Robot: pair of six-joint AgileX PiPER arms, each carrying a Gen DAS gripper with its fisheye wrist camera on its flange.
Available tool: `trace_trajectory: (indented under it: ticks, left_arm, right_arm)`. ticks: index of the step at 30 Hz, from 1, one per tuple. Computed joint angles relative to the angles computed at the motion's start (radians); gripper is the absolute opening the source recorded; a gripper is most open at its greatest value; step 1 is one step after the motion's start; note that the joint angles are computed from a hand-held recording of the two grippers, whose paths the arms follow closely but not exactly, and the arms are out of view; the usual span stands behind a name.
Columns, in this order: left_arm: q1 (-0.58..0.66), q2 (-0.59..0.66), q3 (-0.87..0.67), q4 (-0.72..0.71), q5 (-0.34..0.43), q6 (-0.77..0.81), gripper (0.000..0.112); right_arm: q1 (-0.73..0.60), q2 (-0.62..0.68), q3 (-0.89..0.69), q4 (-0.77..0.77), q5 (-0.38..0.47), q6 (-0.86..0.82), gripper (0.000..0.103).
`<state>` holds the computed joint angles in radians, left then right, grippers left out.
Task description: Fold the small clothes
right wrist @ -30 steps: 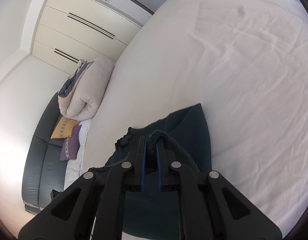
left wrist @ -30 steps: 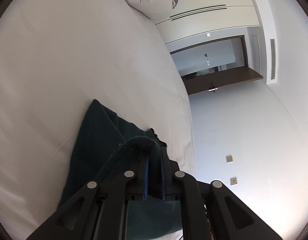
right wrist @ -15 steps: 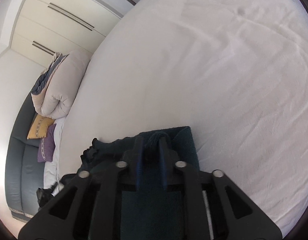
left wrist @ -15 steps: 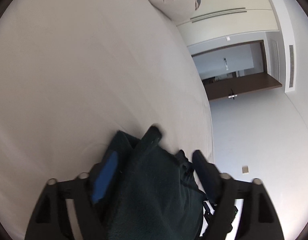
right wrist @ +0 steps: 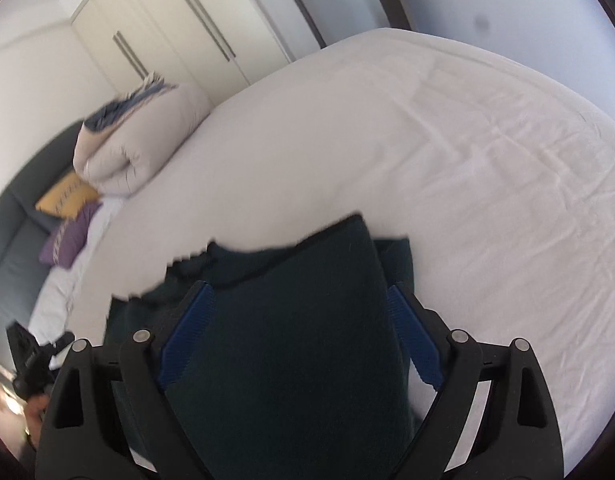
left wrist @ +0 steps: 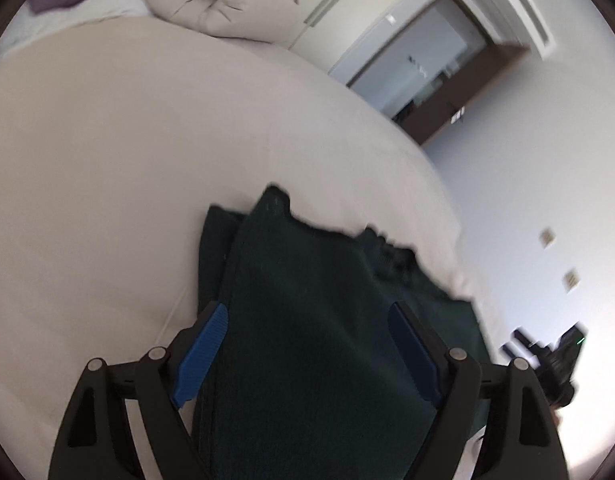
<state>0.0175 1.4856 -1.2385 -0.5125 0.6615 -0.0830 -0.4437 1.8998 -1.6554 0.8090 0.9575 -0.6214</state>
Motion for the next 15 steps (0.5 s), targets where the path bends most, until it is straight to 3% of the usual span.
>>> trace_trajectory:
  ticks: [3, 6, 9, 12, 15]
  left_arm:
    - [-0.053, 0.017, 0.007, 0.166, 0.008, -0.107, 0.077]
    - [-0.045, -0.016, 0.084, 0.174, 0.01, -0.101, 0.067]
    - [-0.004, -0.061, 0.157, 0.089, 0.006, -0.008, 0.057]
    - [0.004, -0.104, 0.19, 0.079, 0.012, -0.012, 0.054]
    - [-0.037, -0.144, 0.211, 0.157, -0.001, -0.083, 0.054]
  right_arm:
    - [-0.013, -0.088, 0.169, -0.039, -0.04, -0.05, 0.089]
    - [-0.055, -0.14, 0.293, -0.048, -0.082, -0.113, 0.089]
    - [-0.093, -0.175, 0.374, -0.049, -0.093, -0.15, 0.089]
    - [-0.161, -0.224, 0.453, 0.027, -0.081, -0.234, 0.089]
    - [-0.206, -0.259, 0.498, 0.072, -0.066, -0.307, 0.089]
